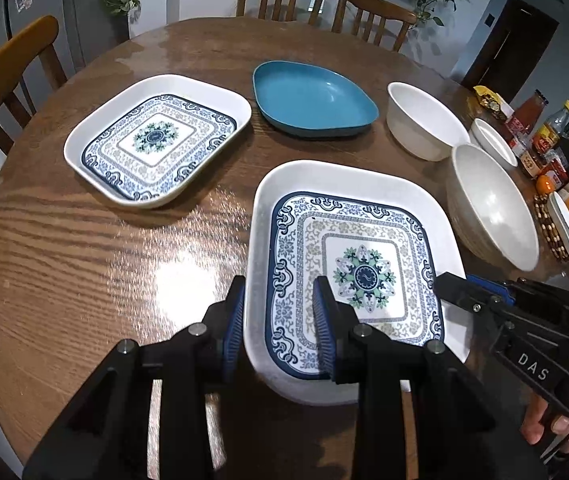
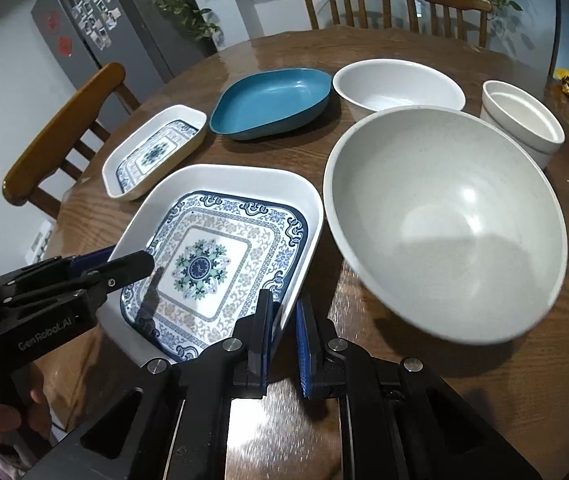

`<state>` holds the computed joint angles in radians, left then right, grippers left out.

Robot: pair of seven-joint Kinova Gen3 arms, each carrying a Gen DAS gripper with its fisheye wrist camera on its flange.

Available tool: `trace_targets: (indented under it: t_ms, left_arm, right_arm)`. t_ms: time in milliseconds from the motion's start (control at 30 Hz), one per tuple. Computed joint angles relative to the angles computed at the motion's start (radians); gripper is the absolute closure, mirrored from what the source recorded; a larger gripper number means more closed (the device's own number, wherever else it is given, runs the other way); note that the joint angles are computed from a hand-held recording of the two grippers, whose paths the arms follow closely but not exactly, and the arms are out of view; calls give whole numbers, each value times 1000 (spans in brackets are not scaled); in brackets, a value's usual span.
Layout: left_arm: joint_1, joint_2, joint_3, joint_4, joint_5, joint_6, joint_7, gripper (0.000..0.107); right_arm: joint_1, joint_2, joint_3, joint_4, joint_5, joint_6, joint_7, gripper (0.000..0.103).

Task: Organize plates and bowls
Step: 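Grip the rim of the nearer patterned square plate with both tools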

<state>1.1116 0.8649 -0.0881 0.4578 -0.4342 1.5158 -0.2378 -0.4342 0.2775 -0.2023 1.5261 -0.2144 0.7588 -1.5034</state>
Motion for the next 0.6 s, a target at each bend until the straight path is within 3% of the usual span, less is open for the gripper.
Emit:
trace_targets:
  t_ms: [400, 600]
  left_arm:
    - [-41, 94, -15, -187, 29, 106, -86, 77]
    - [-45, 97, -24, -181, 45, 94, -85, 77]
  right_arm:
    - [-39, 29, 23, -23, 74, -28, -103, 90]
    - [-57, 49, 34, -33, 116, -40, -158, 90]
